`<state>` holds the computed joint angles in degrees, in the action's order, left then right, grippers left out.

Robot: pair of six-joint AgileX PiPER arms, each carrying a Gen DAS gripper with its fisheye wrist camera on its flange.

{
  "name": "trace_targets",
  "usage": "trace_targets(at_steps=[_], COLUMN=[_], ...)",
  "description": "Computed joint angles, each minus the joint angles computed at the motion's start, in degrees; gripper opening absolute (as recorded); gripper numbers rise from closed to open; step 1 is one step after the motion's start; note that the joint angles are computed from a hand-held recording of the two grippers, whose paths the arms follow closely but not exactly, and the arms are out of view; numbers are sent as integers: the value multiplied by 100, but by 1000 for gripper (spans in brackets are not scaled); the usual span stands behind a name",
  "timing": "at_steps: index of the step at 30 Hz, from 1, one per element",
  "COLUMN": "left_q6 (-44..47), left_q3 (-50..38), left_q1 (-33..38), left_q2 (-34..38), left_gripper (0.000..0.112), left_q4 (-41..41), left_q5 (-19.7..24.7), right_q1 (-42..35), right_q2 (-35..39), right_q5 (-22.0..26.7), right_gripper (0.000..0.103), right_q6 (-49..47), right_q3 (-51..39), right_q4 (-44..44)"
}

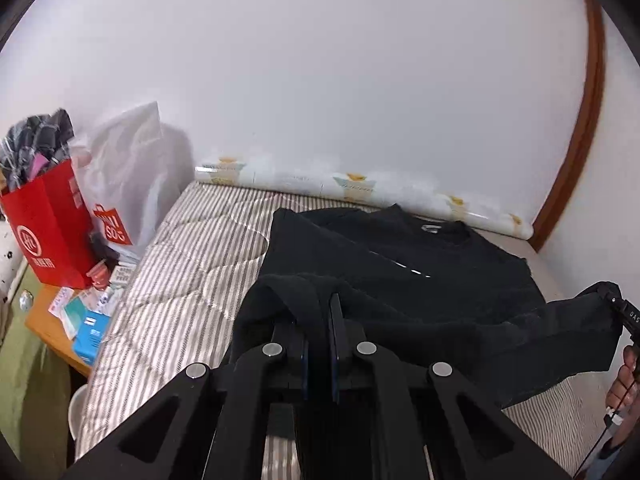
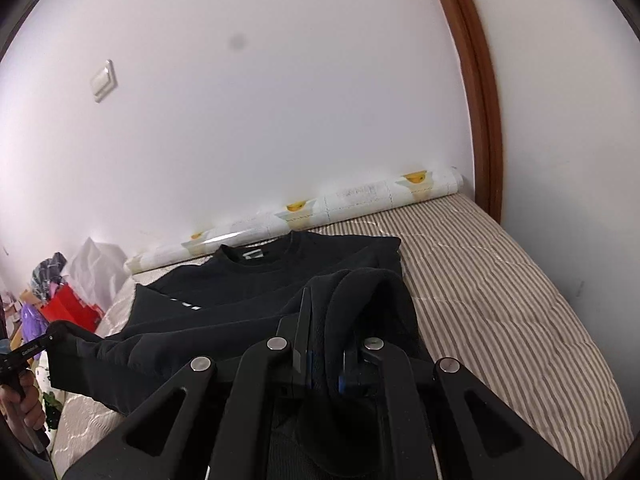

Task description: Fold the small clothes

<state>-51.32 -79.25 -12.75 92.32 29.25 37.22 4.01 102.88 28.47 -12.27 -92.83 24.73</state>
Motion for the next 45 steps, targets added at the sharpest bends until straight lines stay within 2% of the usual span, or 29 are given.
trace_targets(at_steps=[5,10,16,20,25,27,29,30,32,33,37,42,45], left_q6=[631,983,1127,1230,1361,1479,1672,1754,1866,1978,1762,2780,3896], left_q3=[-533,-931,-1159,-1203,-1045,-909,-653,-427,17,293,1465,2359,2543], left_q1=[368,503,561,559,545,546,573,591,609,648,803,1322,1660], left_q2=[657,1180,1484,1520,1367,1222,990,809,463,264,-483,-807,-781], left_gripper=[8,8,9,11,12,17,28,30,41,43,47,47,46], left_q4=[-687,-950,-1073,-1086,-1163,-1287,-1510,-1627,-1759,-1869,-1841,-3178,-4397], left_q5=[-9,146,262,336,331,332,238,118,-91,-231,-654,-969,-1123], right_q1=[46,108,158,168,107,71,33,15,-76,-107,-251,-691,-758], right_q2=[1009,1936,2672,2851,2312,1924,1480,1161,657,506,-116,-82,25], right_q5=[425,963,1593,1893,1668,1537,1298,1076,738,641,215,361,322], right_gripper=[8,8,8,9,20,24,31,36,41,43,44,44,44], right_q6=[416,905,1332,1468,1229,959,732,642,380,330,659,-153,-285], right_q3=[-1161,-2244,-3196,-3440,-2605,-2074,-1470,-1023,-327,-122,857,1174,1228], right_q4=[-466,-1034,-1531,-1704,-1635,-1538,-1476,-1495,-1388,-1380,-1993,-893,-546])
